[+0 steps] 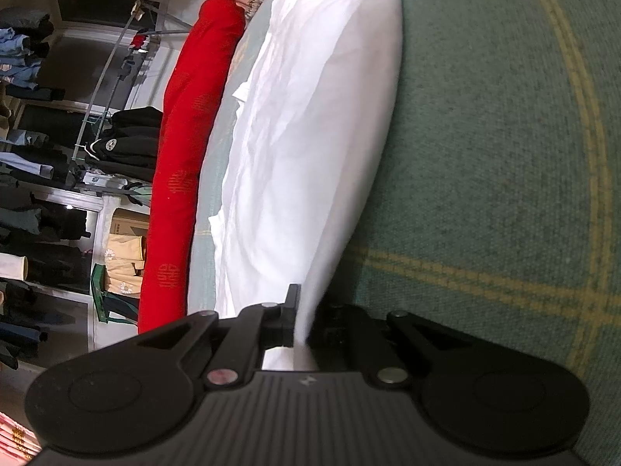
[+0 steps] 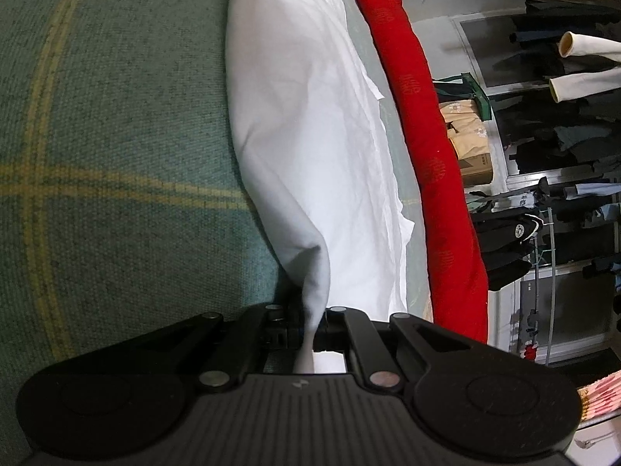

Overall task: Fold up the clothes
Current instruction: 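Hold the bundle's side edge closed in both grippers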

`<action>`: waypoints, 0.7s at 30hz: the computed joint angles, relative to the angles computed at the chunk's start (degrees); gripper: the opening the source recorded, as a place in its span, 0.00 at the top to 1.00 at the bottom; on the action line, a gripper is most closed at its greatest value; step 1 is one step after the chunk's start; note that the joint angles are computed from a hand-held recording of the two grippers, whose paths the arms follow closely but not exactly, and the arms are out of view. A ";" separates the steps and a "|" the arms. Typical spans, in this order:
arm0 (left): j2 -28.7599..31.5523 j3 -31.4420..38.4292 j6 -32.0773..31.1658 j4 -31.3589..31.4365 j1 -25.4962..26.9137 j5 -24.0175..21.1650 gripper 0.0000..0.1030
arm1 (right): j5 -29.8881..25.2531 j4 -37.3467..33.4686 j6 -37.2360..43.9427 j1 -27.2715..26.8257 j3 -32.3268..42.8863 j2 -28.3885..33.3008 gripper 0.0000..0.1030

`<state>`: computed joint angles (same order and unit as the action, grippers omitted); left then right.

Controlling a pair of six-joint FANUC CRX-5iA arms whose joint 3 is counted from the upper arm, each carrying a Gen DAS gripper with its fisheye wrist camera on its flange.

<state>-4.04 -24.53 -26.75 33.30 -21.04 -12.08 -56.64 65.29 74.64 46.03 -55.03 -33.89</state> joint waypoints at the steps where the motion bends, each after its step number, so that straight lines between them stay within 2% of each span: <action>1: 0.08 0.17 0.29 -0.44 0.03 -0.09 1.00 | 0.02 -0.02 0.25 -0.09 0.06 0.04 0.92; 6: 0.29 0.64 0.79 -0.99 0.21 -0.65 1.00 | 2.46 -0.12 1.21 -1.32 -0.67 -1.49 0.92; 12: 0.36 0.12 -0.68 0.69 -0.01 0.11 1.00 | -2.96 1.66 1.69 1.39 0.08 1.99 0.92; 16: 0.44 0.38 -0.22 0.14 0.09 -0.17 1.00 | -2.35 -0.51 4.23 0.73 1.44 2.16 0.92; 21: 0.43 0.21 -0.72 0.48 0.09 -0.05 1.00 | -3.22 0.05 3.42 1.13 1.35 2.66 0.92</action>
